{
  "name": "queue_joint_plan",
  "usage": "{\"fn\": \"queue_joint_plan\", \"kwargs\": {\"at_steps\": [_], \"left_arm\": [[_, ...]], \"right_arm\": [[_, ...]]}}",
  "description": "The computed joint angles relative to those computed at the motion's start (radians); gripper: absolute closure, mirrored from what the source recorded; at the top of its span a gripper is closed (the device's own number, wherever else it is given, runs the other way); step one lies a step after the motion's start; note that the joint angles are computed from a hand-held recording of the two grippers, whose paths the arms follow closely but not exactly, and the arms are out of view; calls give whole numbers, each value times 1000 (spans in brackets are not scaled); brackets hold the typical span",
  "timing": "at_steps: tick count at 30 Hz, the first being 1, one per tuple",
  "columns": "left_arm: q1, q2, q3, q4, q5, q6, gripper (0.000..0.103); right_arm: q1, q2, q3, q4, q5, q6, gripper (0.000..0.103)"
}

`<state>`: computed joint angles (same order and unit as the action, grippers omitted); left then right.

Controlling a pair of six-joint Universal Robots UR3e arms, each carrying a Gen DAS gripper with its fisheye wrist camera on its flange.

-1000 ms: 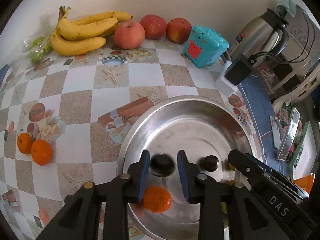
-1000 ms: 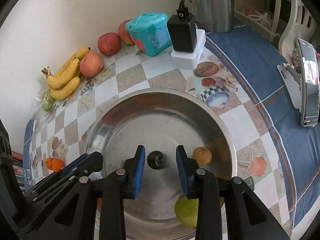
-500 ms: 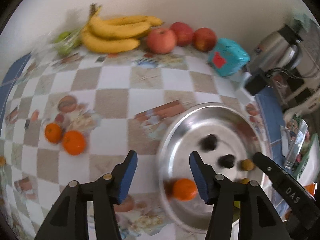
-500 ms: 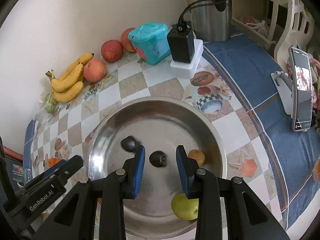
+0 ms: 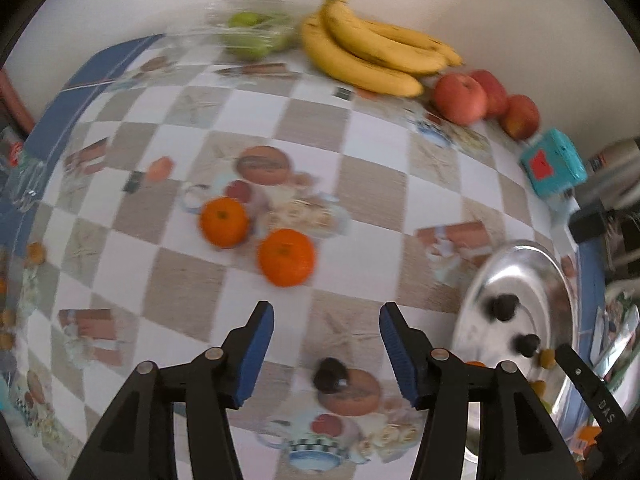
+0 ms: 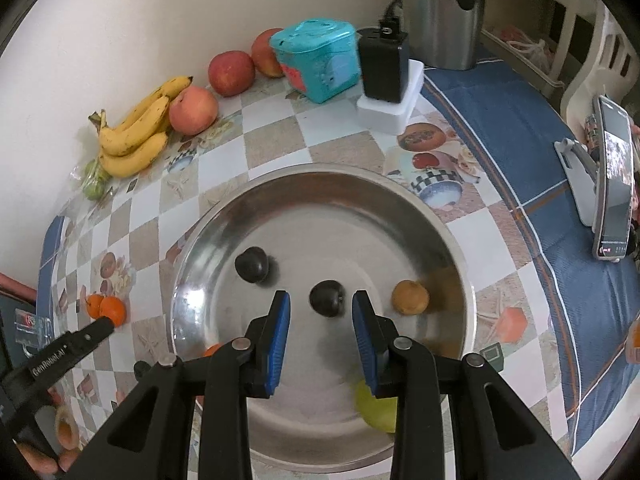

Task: Organize fruits
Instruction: 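Withdraw both open tools from the steel bowl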

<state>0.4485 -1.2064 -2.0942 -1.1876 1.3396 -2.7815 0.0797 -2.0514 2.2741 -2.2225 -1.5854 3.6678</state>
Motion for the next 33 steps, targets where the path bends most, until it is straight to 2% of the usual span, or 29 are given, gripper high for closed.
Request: {"fn": "queue_joint_plan", "kwargs": {"at_steps": [8,10,11,13,17,22,26,30,33], "left_arm": [[58,29,23,-65,-18,34,43],[57,33,24,-66,-22,37,38],[54,33,22,-64,-21,37,36],[45,21,17,-53,-8,29,31],[31,-8,-1,-24,40,1,23],[7,-44,-24,22,103,-24,6],[7,-53,-44,50,120,-26,1],[7,-43,-58,67,118,-13,0],[16,-16,-70,73,105,7,0]], "right_arm": [[118,99,-86,-25,-48,41,70],[143,119,-105,-29,-64,47,70],[155,131,-113,-33,-72,51,67],[164,143,-115,-44,-77,57,37],[176,181,-121,-46,-87,58,35],[169,195,-110,-49,-85,50,34],[170,204,-103,-50,-87,50,29],[187,202,-88,-93,-117,60,13],[216,215,-103,-100,-171,65,12]]}}
